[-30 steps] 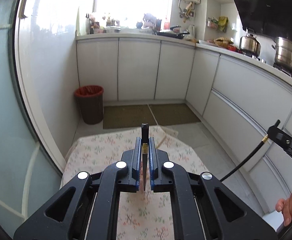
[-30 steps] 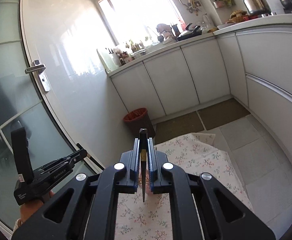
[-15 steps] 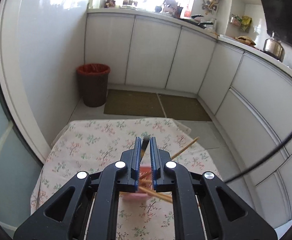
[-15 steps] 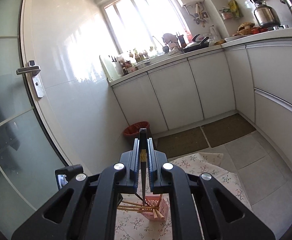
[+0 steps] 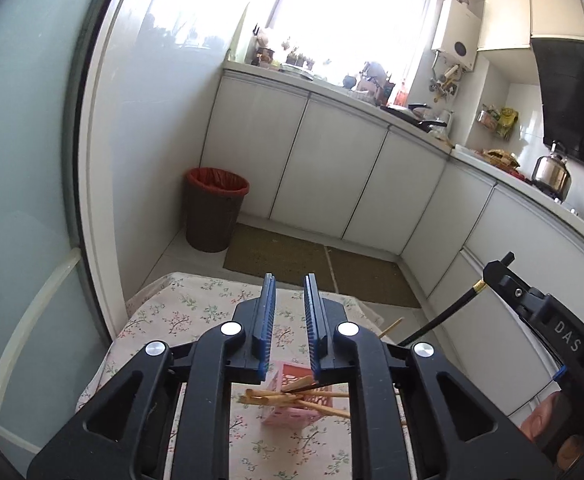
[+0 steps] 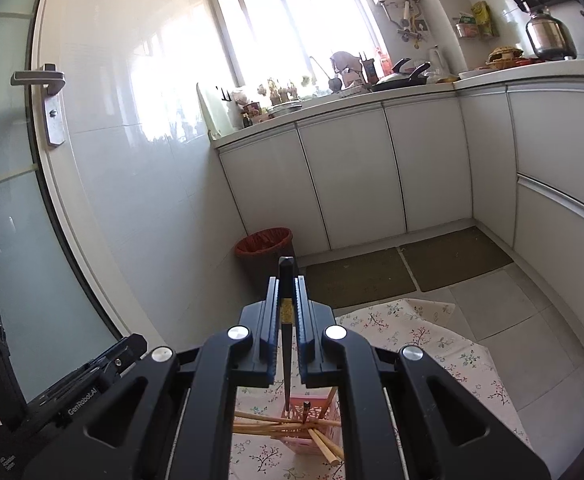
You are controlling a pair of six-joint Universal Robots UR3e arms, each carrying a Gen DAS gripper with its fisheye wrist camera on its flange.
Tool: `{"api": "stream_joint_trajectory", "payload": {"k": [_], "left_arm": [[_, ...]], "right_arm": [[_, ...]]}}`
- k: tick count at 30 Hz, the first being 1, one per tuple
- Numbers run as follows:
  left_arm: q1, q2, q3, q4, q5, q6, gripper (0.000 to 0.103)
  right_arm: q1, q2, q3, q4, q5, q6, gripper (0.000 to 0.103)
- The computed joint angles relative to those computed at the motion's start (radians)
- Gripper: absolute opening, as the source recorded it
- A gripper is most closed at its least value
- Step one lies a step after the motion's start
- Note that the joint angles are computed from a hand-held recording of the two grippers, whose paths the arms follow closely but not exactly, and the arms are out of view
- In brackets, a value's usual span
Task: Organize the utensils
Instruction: 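Open both tools to drop the black chopsticks into the pink holder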
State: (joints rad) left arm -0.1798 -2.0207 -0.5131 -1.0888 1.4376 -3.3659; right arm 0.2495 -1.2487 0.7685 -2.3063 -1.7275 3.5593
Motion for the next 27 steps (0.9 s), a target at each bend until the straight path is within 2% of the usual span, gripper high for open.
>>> {"api": "stream_joint_trajectory", "payload": {"k": [7, 9, 12, 19, 22, 24, 27], "left_arm": [[0.034, 0.008, -0.027, -0.018, -0.036, -0.003, 0.014], [0.035, -0.004, -0.002, -0.039, -0.033, 0.003, 0.014], [0.032, -0.007, 0.017, -0.062, -0.021, 0.008, 0.014], [-0.012, -0.002, 0.054, -0.086, 0.049, 0.019, 0.016], [-0.053, 0.009, 0.062, -0.079, 0.113, 0.039, 0.028], [-0.069, 0.031, 0.039, -0.065, 0.129, 0.041, 0.035], [-0.101, 0.057, 0.016, -0.059, 0.161, 0.046, 0.050]], "right_arm": [[0.038, 0.115, -0.057, -0.024, -0.024, -0.007, 0.008], [0.040, 0.137, -0.045, -0.059, -0.017, -0.015, 0.013], [0.046, 0.166, -0.094, -0.016, -0.022, -0.023, 0.022], [0.086, 0.089, -0.089, 0.055, -0.135, -0.052, 0.022], [0.104, 0.025, -0.040, 0.077, -0.179, -0.058, 0.028], [0.114, -0.023, 0.003, 0.091, -0.211, -0.051, 0.039], [0.118, -0.108, 0.092, 0.107, -0.240, -0.039, 0.051]]}}
